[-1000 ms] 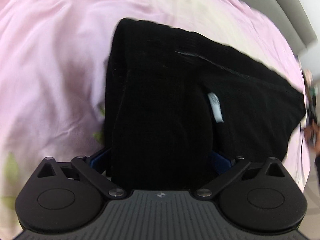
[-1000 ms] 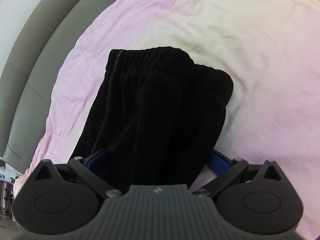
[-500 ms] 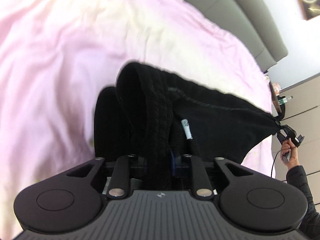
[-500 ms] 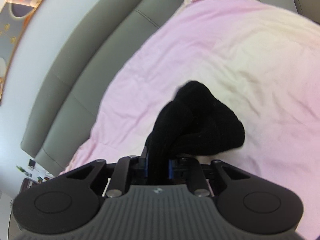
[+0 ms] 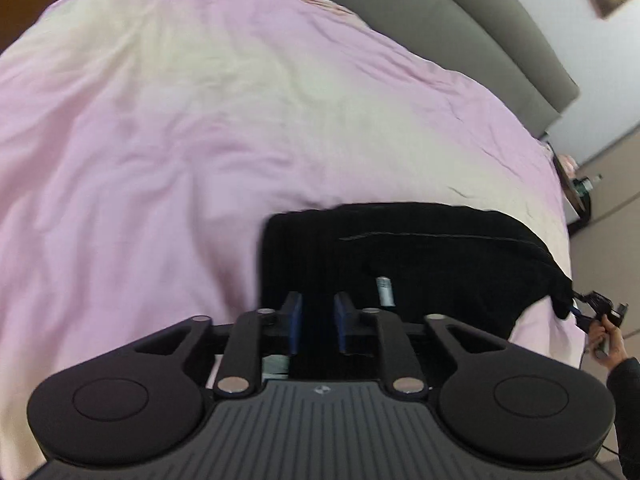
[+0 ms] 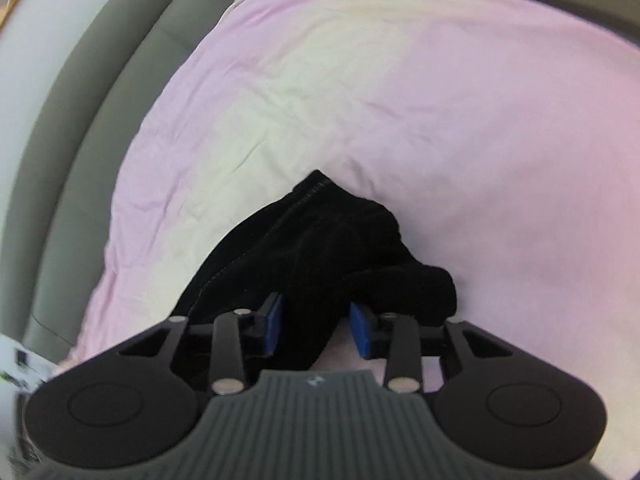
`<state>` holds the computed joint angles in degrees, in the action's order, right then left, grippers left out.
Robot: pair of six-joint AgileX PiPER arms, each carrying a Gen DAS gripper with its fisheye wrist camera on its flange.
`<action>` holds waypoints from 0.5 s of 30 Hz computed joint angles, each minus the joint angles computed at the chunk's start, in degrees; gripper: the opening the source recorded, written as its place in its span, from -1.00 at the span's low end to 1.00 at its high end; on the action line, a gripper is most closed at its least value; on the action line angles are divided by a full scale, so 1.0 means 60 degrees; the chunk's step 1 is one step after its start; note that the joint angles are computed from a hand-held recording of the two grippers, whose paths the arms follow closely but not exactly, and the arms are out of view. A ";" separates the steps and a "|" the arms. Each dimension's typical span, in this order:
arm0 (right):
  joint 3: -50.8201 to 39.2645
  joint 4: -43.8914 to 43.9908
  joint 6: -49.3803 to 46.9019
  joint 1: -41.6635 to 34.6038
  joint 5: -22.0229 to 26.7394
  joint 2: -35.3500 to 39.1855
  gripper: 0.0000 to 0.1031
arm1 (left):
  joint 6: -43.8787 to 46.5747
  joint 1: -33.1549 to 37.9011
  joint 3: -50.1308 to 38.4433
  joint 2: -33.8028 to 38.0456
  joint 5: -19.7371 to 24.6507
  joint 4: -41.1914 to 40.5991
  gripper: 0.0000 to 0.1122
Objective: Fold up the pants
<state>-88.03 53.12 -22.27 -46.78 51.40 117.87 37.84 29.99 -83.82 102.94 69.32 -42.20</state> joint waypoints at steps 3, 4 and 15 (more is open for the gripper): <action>0.1152 0.2126 -0.1232 -0.0688 0.0294 0.0085 0.19 | -0.0190 -0.1868 0.0343 -0.0563 -0.0805 0.0178 -0.26; 0.1406 0.2481 -0.1441 -0.0757 0.0418 0.0079 0.32 | -0.0440 -0.2558 0.0259 -0.0576 -0.1019 0.0167 -0.21; 0.3079 0.5516 -0.2654 -0.0353 0.0425 0.0352 0.68 | -0.3764 -0.9103 -0.5845 0.3962 -0.2488 0.1471 0.17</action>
<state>-69.56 86.22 -38.19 -48.89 53.95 119.99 15.26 -24.63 -118.89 126.71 54.40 -33.38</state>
